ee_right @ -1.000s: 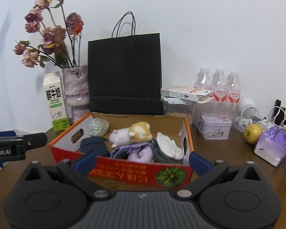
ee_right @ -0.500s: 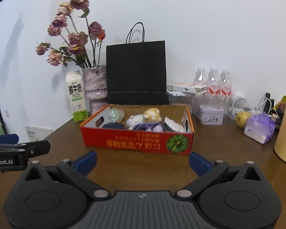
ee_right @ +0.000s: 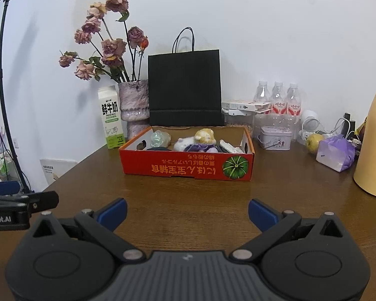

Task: Organize objects

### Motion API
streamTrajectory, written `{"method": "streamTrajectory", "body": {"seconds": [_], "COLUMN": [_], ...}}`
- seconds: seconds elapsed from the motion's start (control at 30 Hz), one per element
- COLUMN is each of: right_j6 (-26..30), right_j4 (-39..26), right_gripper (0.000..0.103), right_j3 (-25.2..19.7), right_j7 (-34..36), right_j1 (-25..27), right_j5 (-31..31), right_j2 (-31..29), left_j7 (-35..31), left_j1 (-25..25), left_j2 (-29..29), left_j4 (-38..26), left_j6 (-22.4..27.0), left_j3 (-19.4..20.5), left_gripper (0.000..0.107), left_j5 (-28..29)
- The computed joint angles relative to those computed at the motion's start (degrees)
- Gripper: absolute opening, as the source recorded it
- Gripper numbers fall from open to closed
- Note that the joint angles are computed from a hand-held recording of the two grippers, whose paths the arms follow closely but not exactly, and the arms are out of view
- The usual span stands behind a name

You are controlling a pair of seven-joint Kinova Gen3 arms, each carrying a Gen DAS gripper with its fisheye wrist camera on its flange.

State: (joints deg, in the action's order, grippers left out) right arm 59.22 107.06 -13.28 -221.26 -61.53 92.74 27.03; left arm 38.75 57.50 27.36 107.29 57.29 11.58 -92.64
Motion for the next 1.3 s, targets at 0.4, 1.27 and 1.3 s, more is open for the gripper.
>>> {"method": "streamTrajectory", "body": {"seconds": [0.4,1.27,1.3], "right_j6": [2.5,3.6,3.6], "right_j4": [1.1,1.9,1.9], "right_gripper": [0.103,0.103,0.103], "right_j3": [-0.7,-1.3,-1.4], "right_j7": [-0.7,-1.4,-1.3], "right_j1": [-1.6,-2.0,-2.0], "right_j5": [-0.3,-0.5,-0.5], "right_j2": [-0.7,-1.3,-1.4], "left_j7": [0.9,1.7,1.7], "left_j1": [1.2,1.3,1.3], "left_j2": [-0.3,-0.6,-0.6], "left_j4": [1.0,1.8,1.8], "left_j6": [1.7,2.1,2.1], "left_j3": [0.6,1.0,1.0], "left_gripper": [0.103,0.103,0.103], "left_j5": [0.1,0.6,0.6]}}
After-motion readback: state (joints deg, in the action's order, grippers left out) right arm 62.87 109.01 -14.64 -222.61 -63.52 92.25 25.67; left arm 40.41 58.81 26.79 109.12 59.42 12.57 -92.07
